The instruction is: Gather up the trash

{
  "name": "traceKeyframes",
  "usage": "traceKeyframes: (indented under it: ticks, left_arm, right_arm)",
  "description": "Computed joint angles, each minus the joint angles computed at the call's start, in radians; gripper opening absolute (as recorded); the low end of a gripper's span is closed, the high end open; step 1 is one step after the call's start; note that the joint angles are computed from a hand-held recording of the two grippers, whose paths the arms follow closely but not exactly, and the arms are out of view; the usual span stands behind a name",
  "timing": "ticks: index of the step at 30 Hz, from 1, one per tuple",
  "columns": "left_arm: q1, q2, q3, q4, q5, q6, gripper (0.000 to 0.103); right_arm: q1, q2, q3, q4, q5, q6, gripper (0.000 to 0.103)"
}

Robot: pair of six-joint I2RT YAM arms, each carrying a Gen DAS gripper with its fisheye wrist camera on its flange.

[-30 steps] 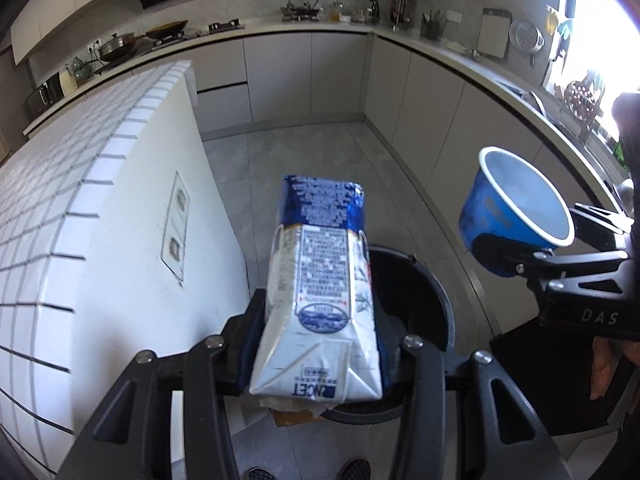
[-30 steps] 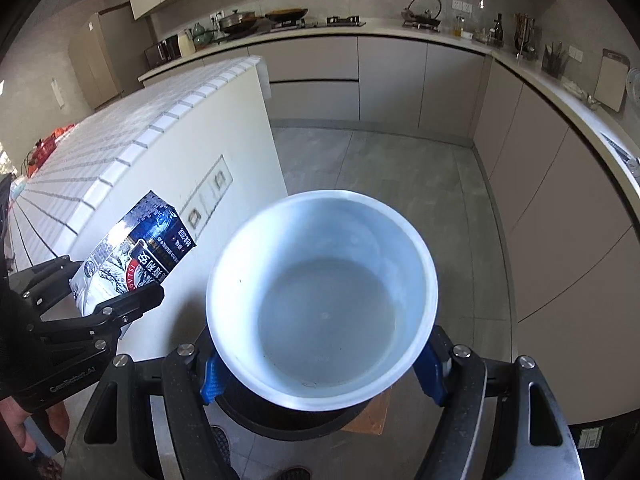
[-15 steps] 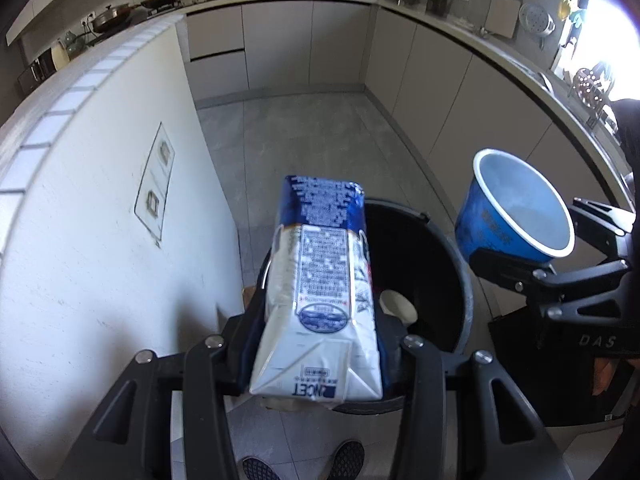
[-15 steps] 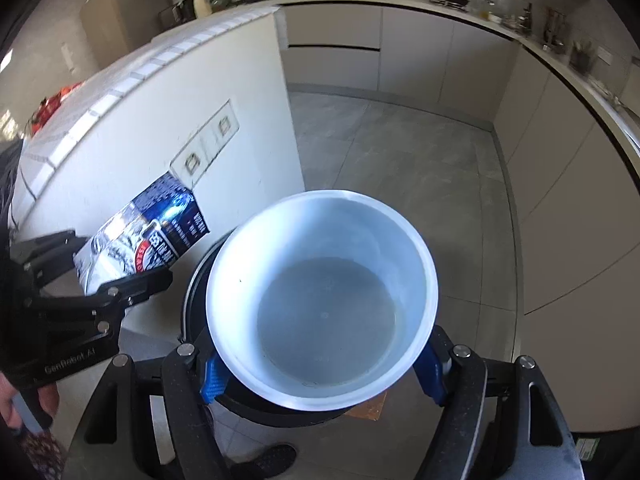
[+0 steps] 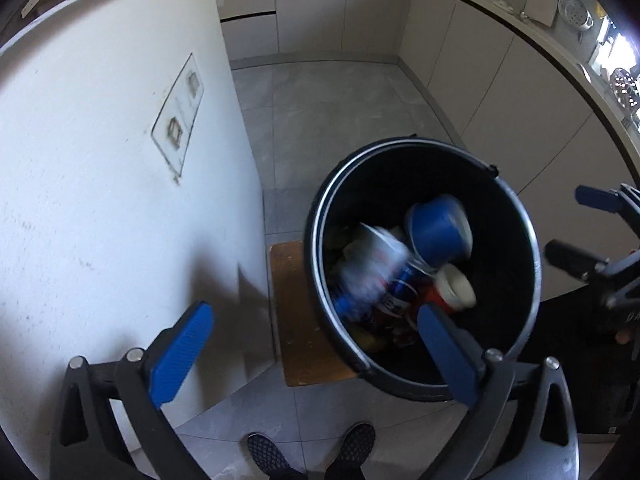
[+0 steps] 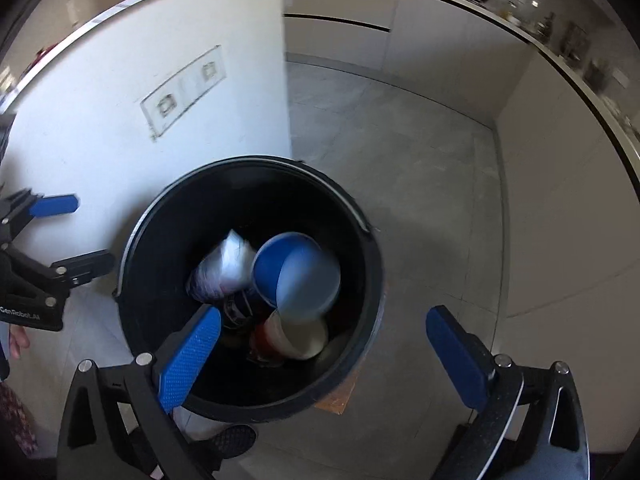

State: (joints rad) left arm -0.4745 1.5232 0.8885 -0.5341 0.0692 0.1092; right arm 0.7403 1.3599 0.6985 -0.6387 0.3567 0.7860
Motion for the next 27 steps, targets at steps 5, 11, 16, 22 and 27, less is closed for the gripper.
traceKeyframes:
  ticks: [5, 11, 16, 22, 27]
  left_arm:
    - [-0.028, 0.001, -0.021, 0.044, -0.025, -0.025, 0.103]
    - [-0.019, -0.025, -0.010, 0.031, -0.018, 0.000, 0.103]
    - [0.000, -0.119, 0.007, -0.035, 0.003, 0.017, 0.103]
    - [-0.015, -0.274, 0.046, -0.164, 0.031, 0.018, 0.103]
    - [0.031, -0.374, 0.102, -0.294, 0.070, 0.062, 0.103]
  right_arm:
    - [0.021, 0.000, 0.003, -0.021, 0.010, 0.038, 0.103]
    - [0.093, -0.024, -0.009, -0.063, 0.044, 0.137, 0.103]
    - [0.167, -0.048, 0.056, -0.192, 0.101, 0.252, 0.103]
    - [0.310, -0.049, 0.196, -0.423, 0.169, 0.471, 0.103]
    - [0.453, 0.016, 0.369, -0.634, 0.200, 0.695, 0.103]
